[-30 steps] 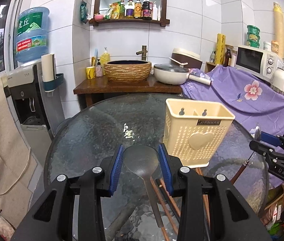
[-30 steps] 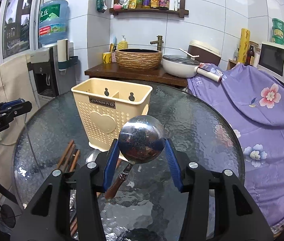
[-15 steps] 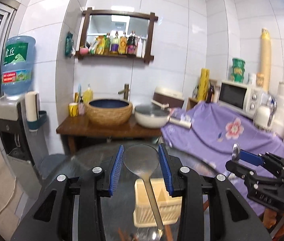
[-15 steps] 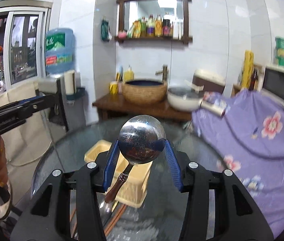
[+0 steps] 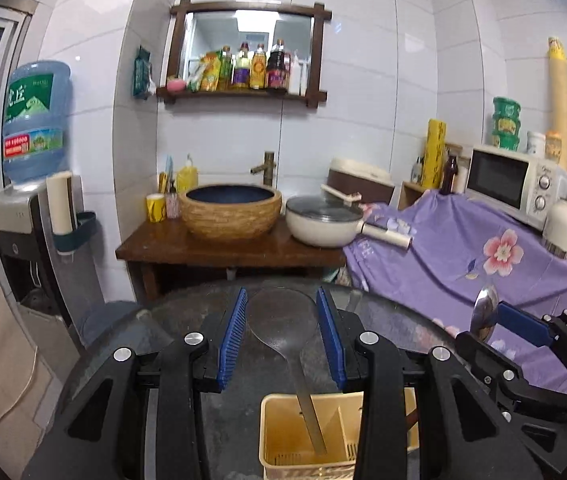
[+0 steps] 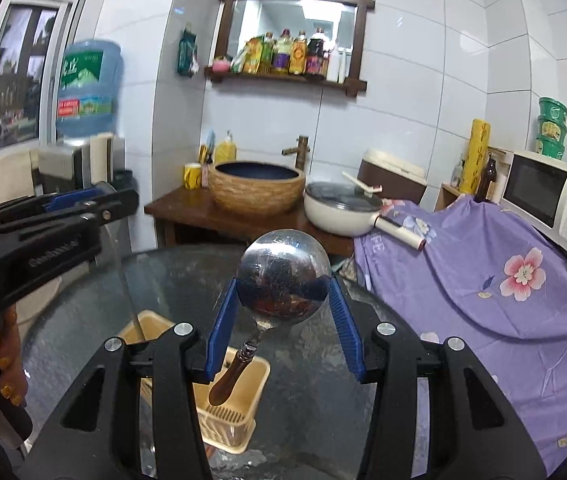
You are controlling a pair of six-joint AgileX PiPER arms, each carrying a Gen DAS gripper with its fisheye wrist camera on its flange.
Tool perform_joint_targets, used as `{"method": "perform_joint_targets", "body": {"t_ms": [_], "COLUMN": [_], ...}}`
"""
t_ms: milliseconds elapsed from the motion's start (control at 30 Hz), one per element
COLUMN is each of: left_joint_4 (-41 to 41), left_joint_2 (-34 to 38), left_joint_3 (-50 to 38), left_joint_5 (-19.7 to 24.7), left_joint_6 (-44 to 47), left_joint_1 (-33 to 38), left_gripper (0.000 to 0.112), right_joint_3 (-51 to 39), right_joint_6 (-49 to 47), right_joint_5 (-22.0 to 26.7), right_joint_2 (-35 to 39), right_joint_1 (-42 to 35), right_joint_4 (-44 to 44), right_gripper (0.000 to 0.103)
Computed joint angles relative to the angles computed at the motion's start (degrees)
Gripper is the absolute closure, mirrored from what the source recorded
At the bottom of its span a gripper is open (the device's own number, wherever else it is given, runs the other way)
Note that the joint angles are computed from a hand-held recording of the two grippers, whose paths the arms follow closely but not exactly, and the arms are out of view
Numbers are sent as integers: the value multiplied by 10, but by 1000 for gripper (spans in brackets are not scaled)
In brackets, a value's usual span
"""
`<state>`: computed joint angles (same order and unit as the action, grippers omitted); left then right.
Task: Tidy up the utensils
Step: 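Lower the grey spoon into the basket and open the left tool while the right tool releases the ladle there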
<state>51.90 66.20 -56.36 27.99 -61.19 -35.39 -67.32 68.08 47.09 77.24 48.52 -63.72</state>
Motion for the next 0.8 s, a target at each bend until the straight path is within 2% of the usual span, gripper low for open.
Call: {"method": "perform_joint_targets", "body": {"t_ms": [167,267,367,800], "left_joint_4": [-31,-12,-57,-47], "left_joint_2": [13,16,18,32], "left_joint_3": [44,63,70,95], "left_joint_5": [-43,-52,-70,-82], "left_joint_6": [11,-5,37,33], "left_joint_1": [28,29,42,37], "left_gripper": [77,77,77,77], "right_joint_3": [52,75,90,123], "right_joint_6": [52,78,99,133], "right_joint_5": [-20,-26,-32,-44], "right_joint_2": [10,19,28,38], "right_joint_1": [9,15,20,22], "right_joint_4": [-40,-63,-81,-107], "right_gripper": [56,56,56,56]}}
